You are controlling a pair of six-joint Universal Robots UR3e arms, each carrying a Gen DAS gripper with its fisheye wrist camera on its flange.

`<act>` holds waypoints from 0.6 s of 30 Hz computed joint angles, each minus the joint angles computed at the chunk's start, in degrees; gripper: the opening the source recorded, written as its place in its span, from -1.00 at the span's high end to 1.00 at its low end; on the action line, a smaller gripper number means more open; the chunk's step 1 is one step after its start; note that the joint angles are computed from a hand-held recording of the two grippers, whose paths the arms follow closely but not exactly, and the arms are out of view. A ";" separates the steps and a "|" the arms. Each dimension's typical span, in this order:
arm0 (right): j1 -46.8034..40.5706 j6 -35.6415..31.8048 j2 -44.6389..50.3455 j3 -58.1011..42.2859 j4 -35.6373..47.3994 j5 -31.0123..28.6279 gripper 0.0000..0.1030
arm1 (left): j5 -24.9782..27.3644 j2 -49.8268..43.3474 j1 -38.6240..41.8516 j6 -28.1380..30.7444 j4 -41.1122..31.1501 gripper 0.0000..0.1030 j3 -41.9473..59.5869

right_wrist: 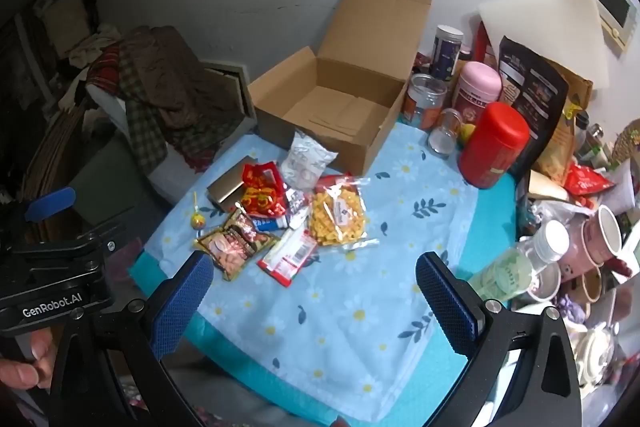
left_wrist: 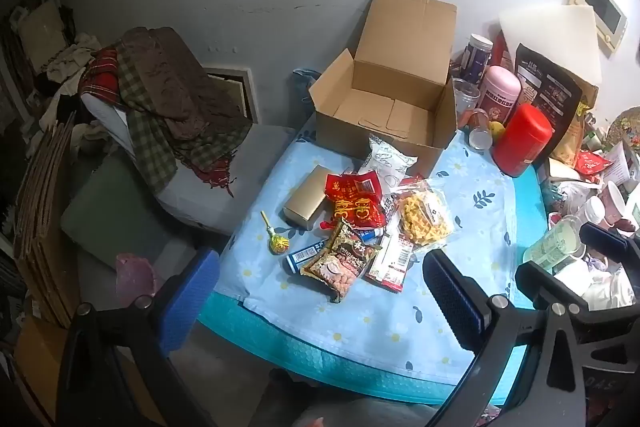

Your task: Organize snacks

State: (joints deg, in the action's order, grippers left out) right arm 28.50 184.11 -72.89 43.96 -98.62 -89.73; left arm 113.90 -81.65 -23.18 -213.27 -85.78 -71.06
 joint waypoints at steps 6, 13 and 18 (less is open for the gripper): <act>0.18 -0.03 0.21 -0.54 0.53 -0.60 -1.00 | -0.73 0.01 -0.24 -0.21 0.43 -1.00 -0.26; 0.55 0.39 0.28 -0.70 0.51 -0.60 -1.00 | -1.46 -0.58 0.46 -0.07 -0.31 -1.00 1.60; 0.38 0.09 0.29 -0.79 0.50 -0.44 -1.00 | -1.91 1.06 0.87 -0.14 0.47 -1.00 -0.31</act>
